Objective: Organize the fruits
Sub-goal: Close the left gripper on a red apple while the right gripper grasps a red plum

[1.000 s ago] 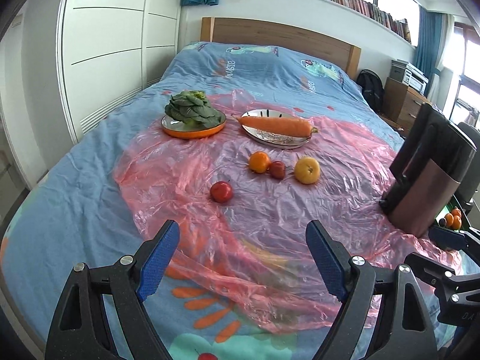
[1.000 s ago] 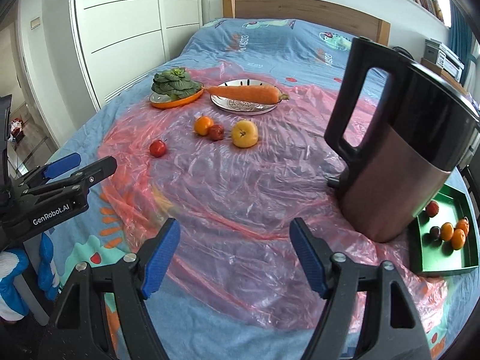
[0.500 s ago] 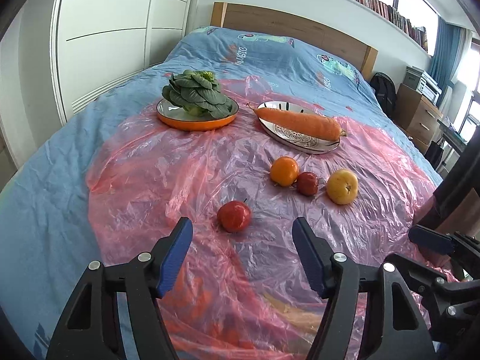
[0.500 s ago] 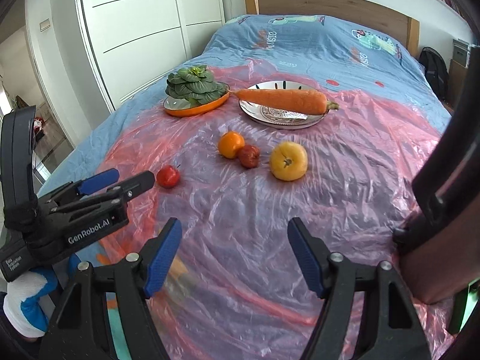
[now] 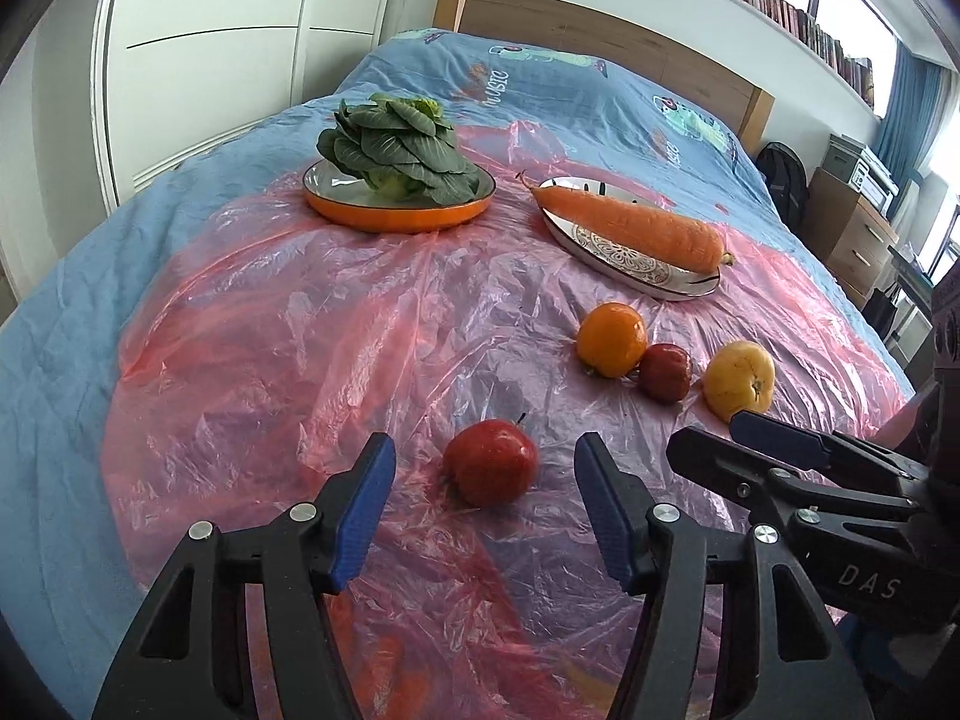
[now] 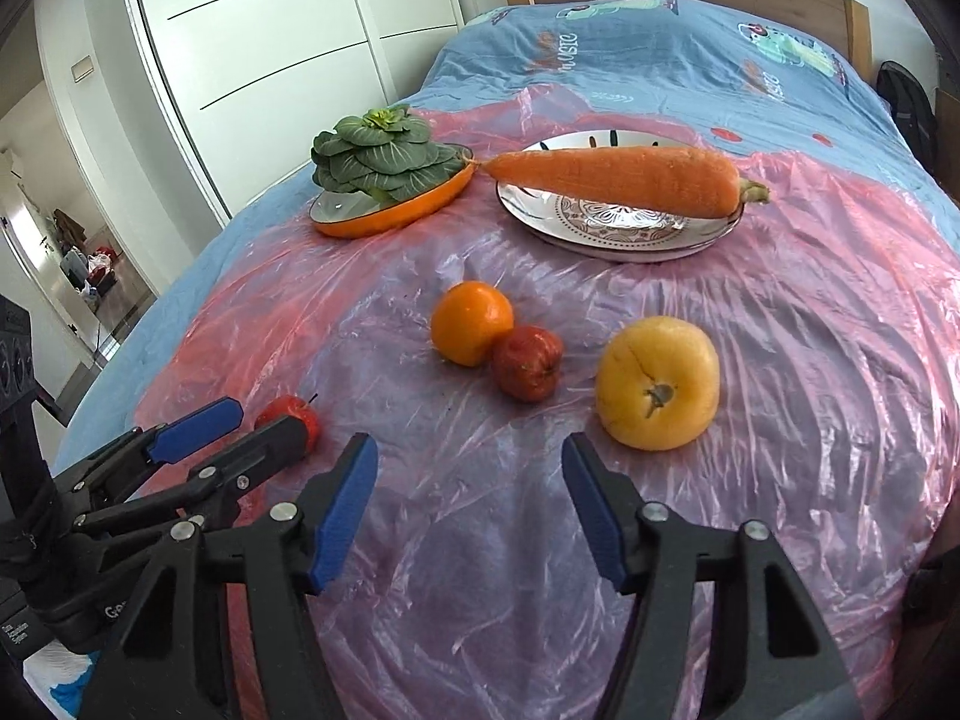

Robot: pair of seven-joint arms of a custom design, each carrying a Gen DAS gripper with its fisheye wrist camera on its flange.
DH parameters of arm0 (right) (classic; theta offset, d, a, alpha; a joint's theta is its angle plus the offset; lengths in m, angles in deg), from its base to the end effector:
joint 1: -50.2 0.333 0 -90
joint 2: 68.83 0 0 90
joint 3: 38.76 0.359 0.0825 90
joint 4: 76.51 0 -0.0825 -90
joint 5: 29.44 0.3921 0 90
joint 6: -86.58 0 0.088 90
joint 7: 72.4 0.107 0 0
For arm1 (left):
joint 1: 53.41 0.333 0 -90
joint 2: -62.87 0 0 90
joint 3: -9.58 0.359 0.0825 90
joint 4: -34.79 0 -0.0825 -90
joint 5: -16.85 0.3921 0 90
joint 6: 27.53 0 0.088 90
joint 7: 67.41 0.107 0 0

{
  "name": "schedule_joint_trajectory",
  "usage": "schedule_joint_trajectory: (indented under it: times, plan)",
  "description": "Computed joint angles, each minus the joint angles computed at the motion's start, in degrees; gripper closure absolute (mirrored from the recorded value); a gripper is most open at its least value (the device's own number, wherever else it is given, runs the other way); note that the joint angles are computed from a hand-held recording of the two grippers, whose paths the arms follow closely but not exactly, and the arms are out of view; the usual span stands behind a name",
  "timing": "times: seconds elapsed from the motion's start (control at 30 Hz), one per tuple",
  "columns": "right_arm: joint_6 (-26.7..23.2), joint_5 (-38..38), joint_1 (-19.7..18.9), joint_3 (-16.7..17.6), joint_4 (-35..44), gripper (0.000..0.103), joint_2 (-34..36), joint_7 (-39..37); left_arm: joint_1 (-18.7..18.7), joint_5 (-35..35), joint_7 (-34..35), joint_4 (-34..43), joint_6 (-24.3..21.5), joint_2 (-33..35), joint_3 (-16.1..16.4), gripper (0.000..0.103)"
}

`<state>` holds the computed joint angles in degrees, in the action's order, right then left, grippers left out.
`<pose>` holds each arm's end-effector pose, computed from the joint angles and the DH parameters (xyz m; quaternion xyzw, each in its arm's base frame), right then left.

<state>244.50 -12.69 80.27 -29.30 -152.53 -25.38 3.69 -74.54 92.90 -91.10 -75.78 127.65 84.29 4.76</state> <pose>0.6686 0.4802 0.3891 -0.8299 0.4302 -0.0533 0.3511 0.5805 -0.3153 0.3545 -0.7687 0.5060 -0.2989 0.2524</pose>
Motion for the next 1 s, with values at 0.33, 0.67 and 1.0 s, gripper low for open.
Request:
schedule_joint_trajectory:
  times: [0.33,0.67,1.0]
  plan:
    - [-3.1,-2.4,1.7,-2.4,7.8,0.010,4.9,2.8,0.6,-1.6,2.5,0.8,2.4,1.4,0.7,0.050]
    - [-6.8,-6.6,3.4,-4.4,16.8,0.019,9.7,5.1,-0.1,-5.7,9.0,2.3,1.6,2.9,1.2,0.064]
    - [-19.2,-11.9,4.3,-6.4,33.0,0.040,17.6,-0.4,-0.5,-7.1,9.8,2.0,2.9,3.0,2.1,0.066]
